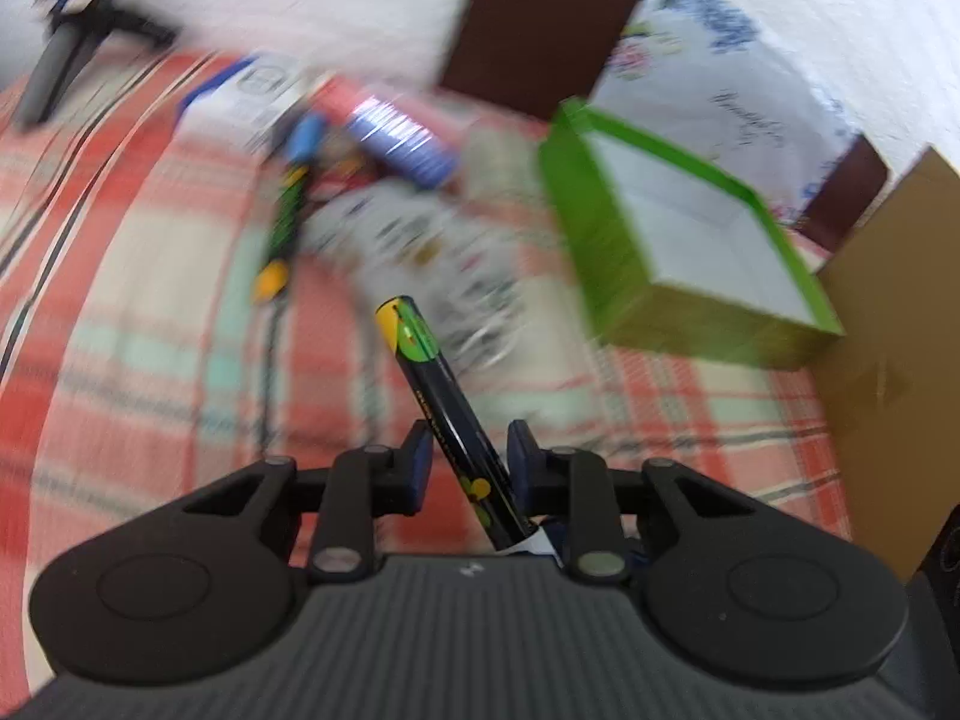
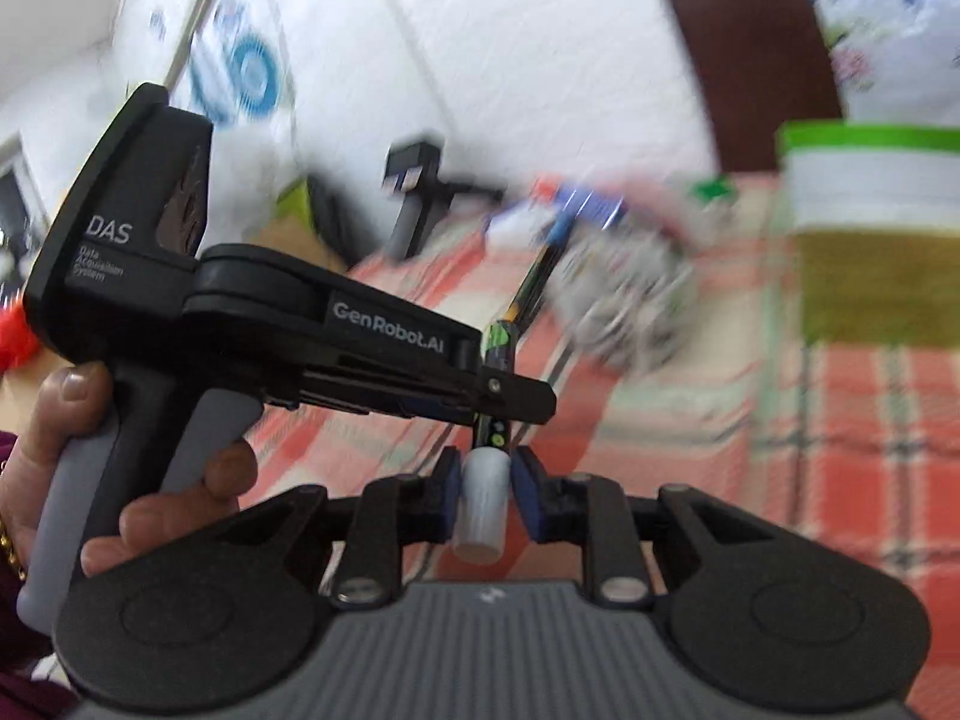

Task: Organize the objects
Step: 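Lower the yellow-capped black marker into the green box and open the left gripper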

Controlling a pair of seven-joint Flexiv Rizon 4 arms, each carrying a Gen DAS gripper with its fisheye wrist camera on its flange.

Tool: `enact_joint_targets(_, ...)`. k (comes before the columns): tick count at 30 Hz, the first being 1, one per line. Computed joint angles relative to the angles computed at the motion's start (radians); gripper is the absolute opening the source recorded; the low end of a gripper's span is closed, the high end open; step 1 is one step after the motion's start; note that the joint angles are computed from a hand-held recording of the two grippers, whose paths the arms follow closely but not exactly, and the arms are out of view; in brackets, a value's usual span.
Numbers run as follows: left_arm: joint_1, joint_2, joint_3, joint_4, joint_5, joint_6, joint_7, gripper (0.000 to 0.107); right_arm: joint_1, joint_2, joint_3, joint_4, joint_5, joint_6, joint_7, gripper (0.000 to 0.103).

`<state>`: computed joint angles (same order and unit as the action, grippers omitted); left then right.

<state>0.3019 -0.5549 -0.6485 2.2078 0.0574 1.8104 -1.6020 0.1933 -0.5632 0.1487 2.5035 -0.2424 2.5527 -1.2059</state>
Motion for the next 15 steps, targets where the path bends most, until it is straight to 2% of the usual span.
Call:
enact_joint_targets(4,-0.107,-0.006,0.011,-0.129,-0.004,-0.037,0.063,0.023,0.034,0.005,-0.049,-0.045,0.139,0.05,-0.063,0.02)
enact_joint_targets(6,-0.166,-0.033,0.014,-0.211,-0.02,-0.059,0.108,0.023,0.025,0.01,-0.076,-0.079,0.179,0.049,-0.078,0.02)
enact_joint_targets(10,-0.301,-0.129,0.04,-0.399,-0.027,-0.071,0.235,0.023,0.007,-0.005,-0.143,-0.156,0.266,0.034,-0.146,0.02)
enact_joint_targets(13,-0.362,-0.217,0.024,-0.535,-0.07,-0.147,0.313,0.023,0.002,-0.045,-0.194,-0.225,0.349,-0.011,-0.195,0.02)
enact_joint_targets(15,-0.42,-0.27,0.049,-0.625,-0.104,-0.199,0.352,0.025,0.016,-0.083,-0.238,-0.281,0.433,-0.056,-0.232,0.02)
